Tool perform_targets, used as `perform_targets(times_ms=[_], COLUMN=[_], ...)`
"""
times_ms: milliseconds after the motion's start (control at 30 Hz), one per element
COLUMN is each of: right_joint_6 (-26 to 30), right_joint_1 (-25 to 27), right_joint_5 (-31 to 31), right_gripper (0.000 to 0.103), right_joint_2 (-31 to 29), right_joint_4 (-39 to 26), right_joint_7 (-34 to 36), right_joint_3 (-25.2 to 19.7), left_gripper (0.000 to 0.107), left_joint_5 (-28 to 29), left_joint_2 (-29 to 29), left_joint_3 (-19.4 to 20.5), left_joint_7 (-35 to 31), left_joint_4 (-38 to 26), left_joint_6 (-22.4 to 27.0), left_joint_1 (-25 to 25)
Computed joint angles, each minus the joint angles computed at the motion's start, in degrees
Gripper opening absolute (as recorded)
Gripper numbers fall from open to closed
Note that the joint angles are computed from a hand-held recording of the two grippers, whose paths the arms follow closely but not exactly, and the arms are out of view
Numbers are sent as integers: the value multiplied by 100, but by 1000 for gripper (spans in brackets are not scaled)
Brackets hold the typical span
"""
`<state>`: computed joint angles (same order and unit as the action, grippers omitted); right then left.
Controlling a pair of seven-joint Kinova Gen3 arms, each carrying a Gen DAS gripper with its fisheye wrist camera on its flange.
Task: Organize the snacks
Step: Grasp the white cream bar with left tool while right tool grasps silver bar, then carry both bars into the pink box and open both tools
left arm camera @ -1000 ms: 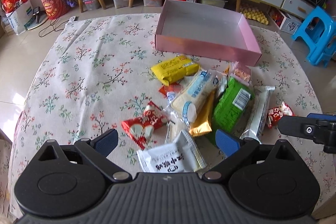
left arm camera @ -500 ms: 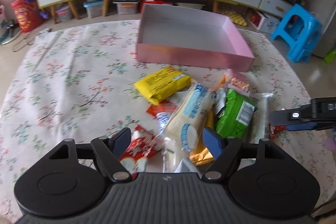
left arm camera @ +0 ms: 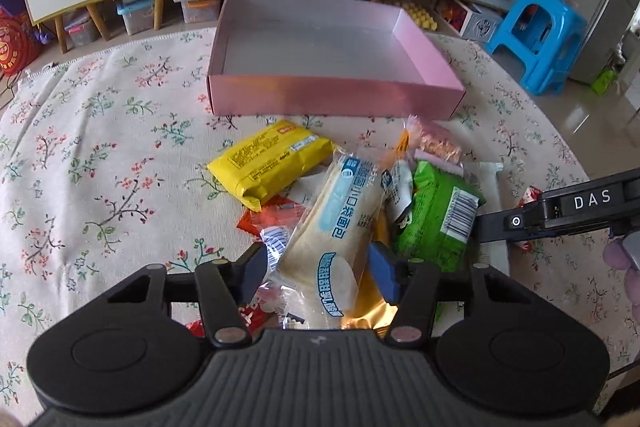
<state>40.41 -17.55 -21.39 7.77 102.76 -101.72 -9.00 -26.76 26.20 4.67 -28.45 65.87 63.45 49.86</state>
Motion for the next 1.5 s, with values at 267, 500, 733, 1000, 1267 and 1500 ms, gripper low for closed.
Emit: perform_targets(times_ms=[267,500,733,1000,1267,1500], right_joint_6=[16,-63,-37,24,7,-51], right_joint_1=[-7,-279,-309,-20,129,264], right_joint_5=[47,656,877,234,-268,-708], right_gripper=[51,47,32,31,31,31], right_joint_2=[116,98,90,-1,-195,-363], right_joint_4=[-30,-35,-71,-41,15,115], right_joint_7=[-148,-601,-849,-397,-107,166], right_joint_3=[16,20,17,-8,39,111], left_gripper=[49,42,35,31,29,28], left_joint_5=[7,36,34,271,233,96], left_joint_2=[51,147,124,-63,-206,-250], left_joint_3=[-30,-85,-86,-21,30,20], left_joint_7=[40,200,323,576,809,1056], left_joint_4=[-48,-183,-197,-12,69,45], left_joint_6=[33,162,190,6,-36,-75], left_joint_1=[-14,3,25,-118,-117,-53])
